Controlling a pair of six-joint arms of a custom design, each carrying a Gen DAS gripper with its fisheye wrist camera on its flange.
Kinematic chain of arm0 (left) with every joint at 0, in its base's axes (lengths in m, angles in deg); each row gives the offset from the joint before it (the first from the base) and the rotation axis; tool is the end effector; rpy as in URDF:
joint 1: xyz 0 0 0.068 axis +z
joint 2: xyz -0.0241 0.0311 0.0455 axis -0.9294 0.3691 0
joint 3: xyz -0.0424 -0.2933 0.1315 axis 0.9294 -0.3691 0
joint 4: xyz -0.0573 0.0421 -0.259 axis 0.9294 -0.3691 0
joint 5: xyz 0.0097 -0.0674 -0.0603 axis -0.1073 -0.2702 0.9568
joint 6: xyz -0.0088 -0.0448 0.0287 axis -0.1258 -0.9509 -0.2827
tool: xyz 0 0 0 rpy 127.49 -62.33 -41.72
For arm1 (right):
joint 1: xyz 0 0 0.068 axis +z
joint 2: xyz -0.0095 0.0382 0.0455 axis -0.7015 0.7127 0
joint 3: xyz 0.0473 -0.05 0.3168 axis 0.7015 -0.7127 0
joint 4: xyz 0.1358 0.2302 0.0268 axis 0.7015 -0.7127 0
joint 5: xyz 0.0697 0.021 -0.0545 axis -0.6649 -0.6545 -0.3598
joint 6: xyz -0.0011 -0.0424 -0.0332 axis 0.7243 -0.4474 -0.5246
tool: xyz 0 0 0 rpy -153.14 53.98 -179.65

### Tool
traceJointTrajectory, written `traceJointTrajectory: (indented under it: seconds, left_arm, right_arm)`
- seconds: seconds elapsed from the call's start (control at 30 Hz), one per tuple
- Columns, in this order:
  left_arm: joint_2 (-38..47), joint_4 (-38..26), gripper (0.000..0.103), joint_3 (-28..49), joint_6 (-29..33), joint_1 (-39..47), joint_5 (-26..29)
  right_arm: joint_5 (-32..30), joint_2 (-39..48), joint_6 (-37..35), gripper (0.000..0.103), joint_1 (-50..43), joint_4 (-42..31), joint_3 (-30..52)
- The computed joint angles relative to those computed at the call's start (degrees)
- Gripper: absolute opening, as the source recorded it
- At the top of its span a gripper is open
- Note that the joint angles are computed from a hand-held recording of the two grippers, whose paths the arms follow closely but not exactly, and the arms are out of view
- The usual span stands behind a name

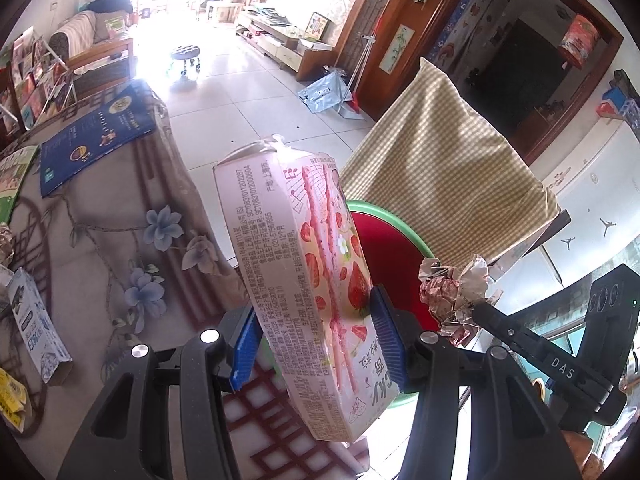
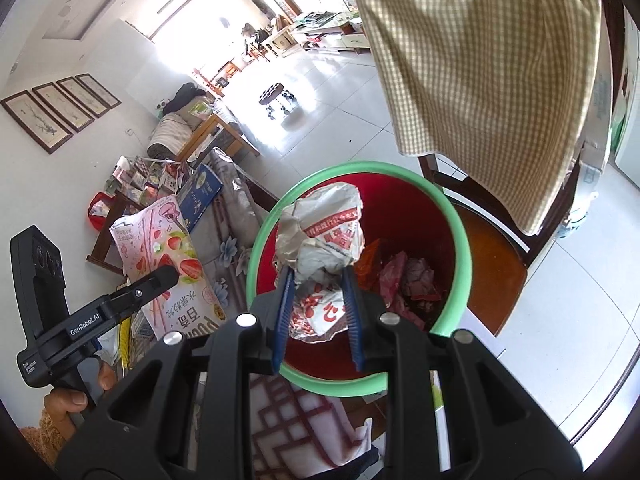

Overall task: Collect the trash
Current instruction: 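Open both tools over the red bin, dropping the box and paper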

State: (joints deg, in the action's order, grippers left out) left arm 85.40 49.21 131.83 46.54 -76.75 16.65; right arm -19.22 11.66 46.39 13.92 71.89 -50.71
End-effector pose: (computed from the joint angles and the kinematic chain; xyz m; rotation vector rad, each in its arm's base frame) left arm 0.3616 -0.0717 0.1491 0.7793 2.5140 -0.6529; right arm 0.1638 0.2263 0.1194 0.9107 2.1951 0.4367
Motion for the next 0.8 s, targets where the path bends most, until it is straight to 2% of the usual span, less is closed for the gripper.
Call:
traceJointTrajectory:
  seconds: [0.57,0.6,0.63,0.67,0.8]
  left_arm:
    - [3.06,-0.05,0.052,2.04,-0.29,-3.7,-1.95]
    - [3.14,0.01,0.057,2.07,-0.39,-3.71,-2.18]
    - [3.03,0.75,0.061,1.71,-0.83,-3.51,-2.24]
    - [3.02,1.18,0.061,1.56,-1.15,-3.14,-1.81]
    - [3.39,0.42,0.061,2.07,-1.08,-1.21,-1.31]
  right_arm:
    - [-0.1,-0.62,1.36,0.027,-0.39,1.51,-2.31]
    - [-0.35,-0.61,1.19,0.031,-0.67,1.36,-2.08]
    - [-0.36,-0.57,1.43,0.043,-0.73,1.39,-2.02]
    - [-0.02,-0.58,1.92,0.047,-0.59,1.26,-1.9]
    - [-0.38,-0.12,1.08,0.048,-0.86,0.79,-0.88]
